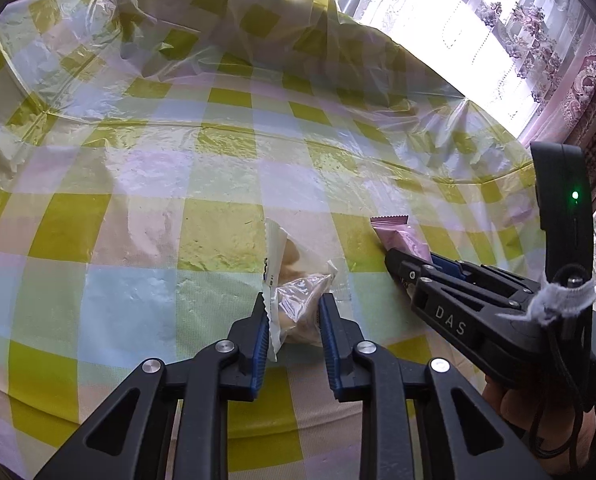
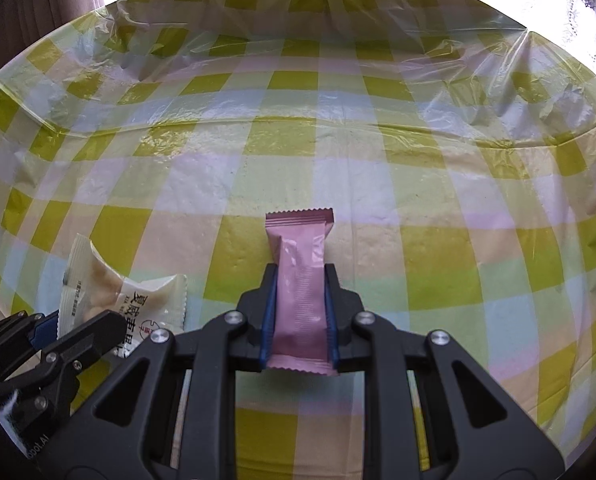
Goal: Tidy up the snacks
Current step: 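Carry the packet and pink bar over the white box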
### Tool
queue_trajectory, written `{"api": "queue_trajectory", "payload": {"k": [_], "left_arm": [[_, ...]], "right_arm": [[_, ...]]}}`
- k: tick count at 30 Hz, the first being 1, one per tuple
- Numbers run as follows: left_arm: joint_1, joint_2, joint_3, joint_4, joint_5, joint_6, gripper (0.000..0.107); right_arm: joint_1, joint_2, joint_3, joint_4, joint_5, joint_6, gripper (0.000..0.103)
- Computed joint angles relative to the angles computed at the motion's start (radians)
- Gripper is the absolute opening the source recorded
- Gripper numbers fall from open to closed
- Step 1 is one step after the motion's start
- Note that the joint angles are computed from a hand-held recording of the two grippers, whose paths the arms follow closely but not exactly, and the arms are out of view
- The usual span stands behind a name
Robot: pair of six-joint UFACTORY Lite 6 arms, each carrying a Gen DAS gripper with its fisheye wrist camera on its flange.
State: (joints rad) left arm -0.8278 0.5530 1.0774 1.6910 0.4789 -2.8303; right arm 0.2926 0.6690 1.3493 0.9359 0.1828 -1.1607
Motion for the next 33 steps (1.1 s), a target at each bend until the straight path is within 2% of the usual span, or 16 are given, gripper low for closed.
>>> {"api": "queue_trajectory", "payload": {"k": [8, 12, 23, 33], "left_arm": [[-0.061, 0.005, 0.033, -0.129, 0.032, 0.099, 0.024], [-0.099, -0.004, 0.042, -0.187, 0.053, 0.133, 0.023], [-0.203, -0.004, 0.115, -0.335, 0.117, 0.239, 0.023], [-0.285, 0.094, 0.321, -0.47, 0.16, 0.414, 0.023]], "right_arm": [[-0.045, -0.122, -0.18, 0.209, -0.004, -0.263, 0.024], [-0.084, -0.172, -0.239, 0.234, 0.019, -0.304, 0.024], [-0.231, -0.342, -0.387, 0.258, 0.114, -0.415, 0.024], [-0.428, -0.489, -0.496, 0.184, 0.209, -0.459, 0.024]]}}
